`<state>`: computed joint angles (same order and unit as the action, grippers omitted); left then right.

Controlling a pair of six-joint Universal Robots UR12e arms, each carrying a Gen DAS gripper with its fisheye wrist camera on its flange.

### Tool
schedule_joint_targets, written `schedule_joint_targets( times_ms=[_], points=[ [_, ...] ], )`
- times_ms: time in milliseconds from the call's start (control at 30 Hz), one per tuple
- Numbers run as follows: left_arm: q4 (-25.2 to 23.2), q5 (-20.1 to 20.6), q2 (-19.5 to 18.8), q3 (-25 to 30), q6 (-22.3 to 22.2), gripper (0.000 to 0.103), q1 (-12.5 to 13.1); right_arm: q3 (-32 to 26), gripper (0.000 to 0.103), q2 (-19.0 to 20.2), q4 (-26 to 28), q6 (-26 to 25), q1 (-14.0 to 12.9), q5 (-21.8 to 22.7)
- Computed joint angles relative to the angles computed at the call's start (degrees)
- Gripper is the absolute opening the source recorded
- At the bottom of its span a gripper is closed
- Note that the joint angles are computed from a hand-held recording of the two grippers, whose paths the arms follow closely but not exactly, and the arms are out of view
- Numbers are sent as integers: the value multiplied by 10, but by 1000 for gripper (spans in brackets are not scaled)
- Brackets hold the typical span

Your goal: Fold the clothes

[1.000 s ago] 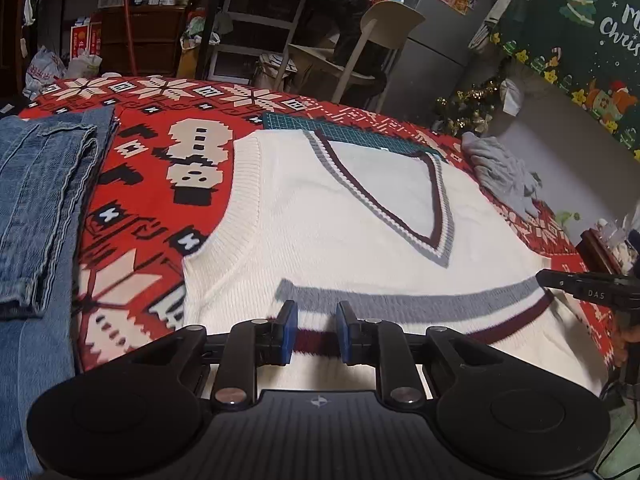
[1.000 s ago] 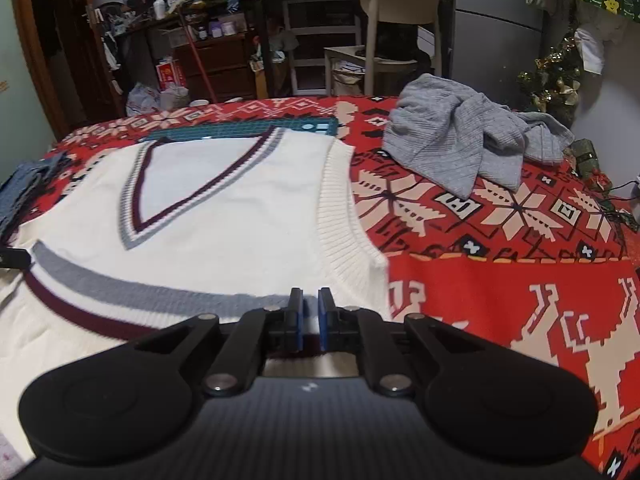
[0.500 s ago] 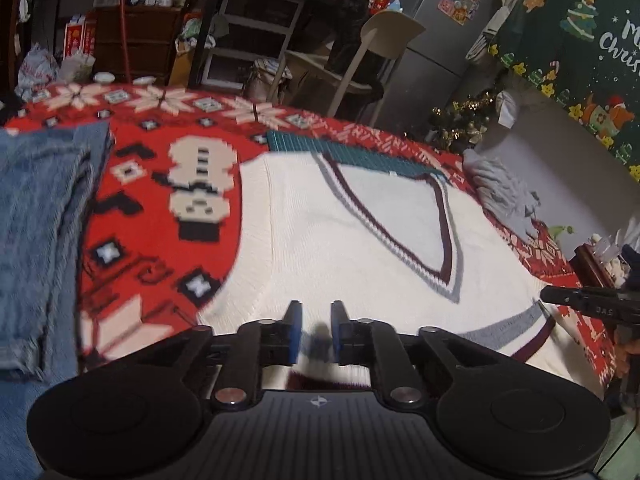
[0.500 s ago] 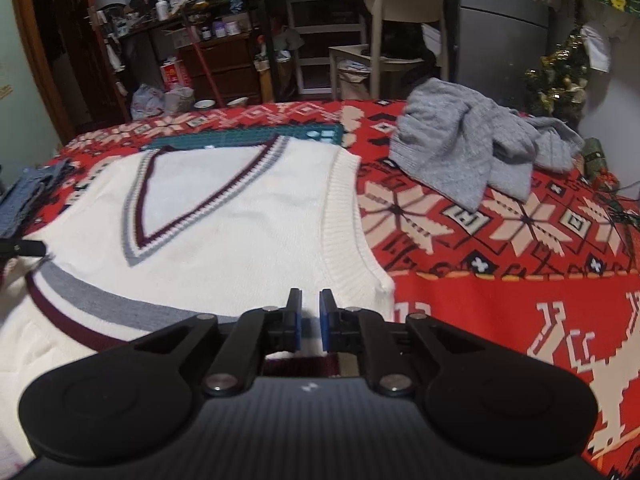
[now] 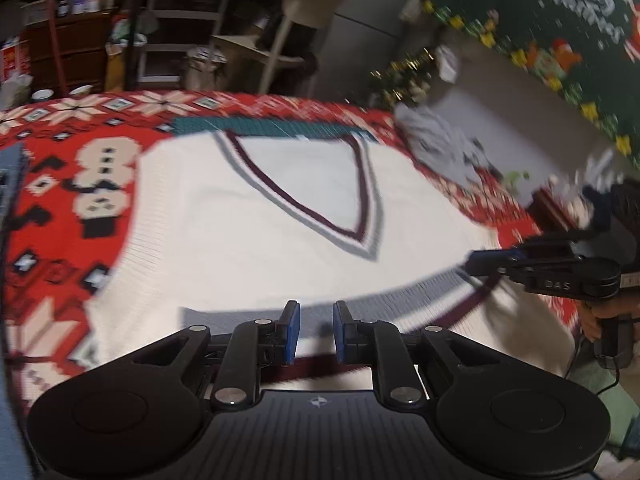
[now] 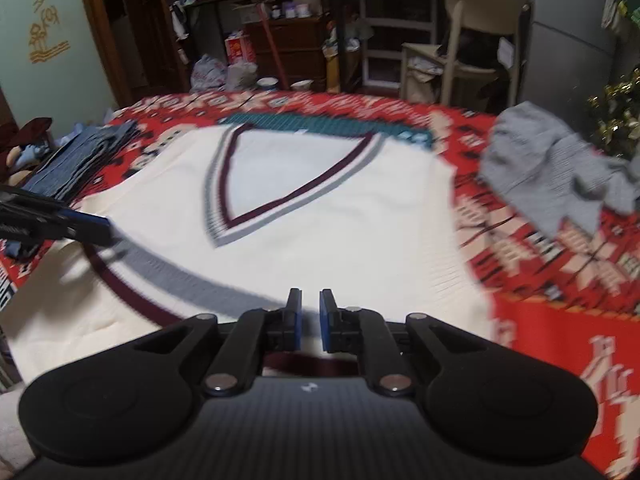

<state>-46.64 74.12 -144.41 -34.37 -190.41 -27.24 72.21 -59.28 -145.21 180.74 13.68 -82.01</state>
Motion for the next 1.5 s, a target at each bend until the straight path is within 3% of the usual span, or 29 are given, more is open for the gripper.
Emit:
schedule_joint_targets(
  times_ms=[167, 267, 333, 400, 500, 600, 667, 767, 833, 1067, 1267, 1500],
  points=[
    [5, 26, -2, -1, 17, 19, -7, 6, 11, 5, -17, -13, 6, -9],
    [44, 60, 20, -41, -3, 24, -6, 26, 20, -10, -38, 2, 1, -25],
    [70, 88, 38, -74, -26, 38, -4, 43, 20, -23, -47, 14, -2, -55],
    [86, 120, 55, -105, -46, 38, -1, 59, 20, -33, -50, 32, -7, -80],
    [76, 141, 70, -131, -76, 38, 5, 70, 20, -40, -35, 69, -21, -77],
    [71, 135, 79, -146, -83, 38, 9, 80, 21, -42, -36, 99, -31, -52],
    [71, 122, 82, -152, -78, 37, 11, 82, 20, -43, -40, 97, -33, -44],
    [66, 113, 80, -148, -70, 28, 10, 79, 8, -42, -37, 96, -34, -32],
    [59, 106, 77, -143, -70, 6, 10, 78, 7, -42, -38, 93, -33, -35],
    [114, 142, 97, -173, -68, 6, 3, 87, 6, -50, -86, 101, -27, -53],
    [89, 143, 87, -166, -100, 6, 5, 79, 6, -38, -84, 108, -27, -60],
    [85, 141, 85, -164, -99, 6, 6, 80, 6, -31, -79, 117, -25, -68]
  ],
)
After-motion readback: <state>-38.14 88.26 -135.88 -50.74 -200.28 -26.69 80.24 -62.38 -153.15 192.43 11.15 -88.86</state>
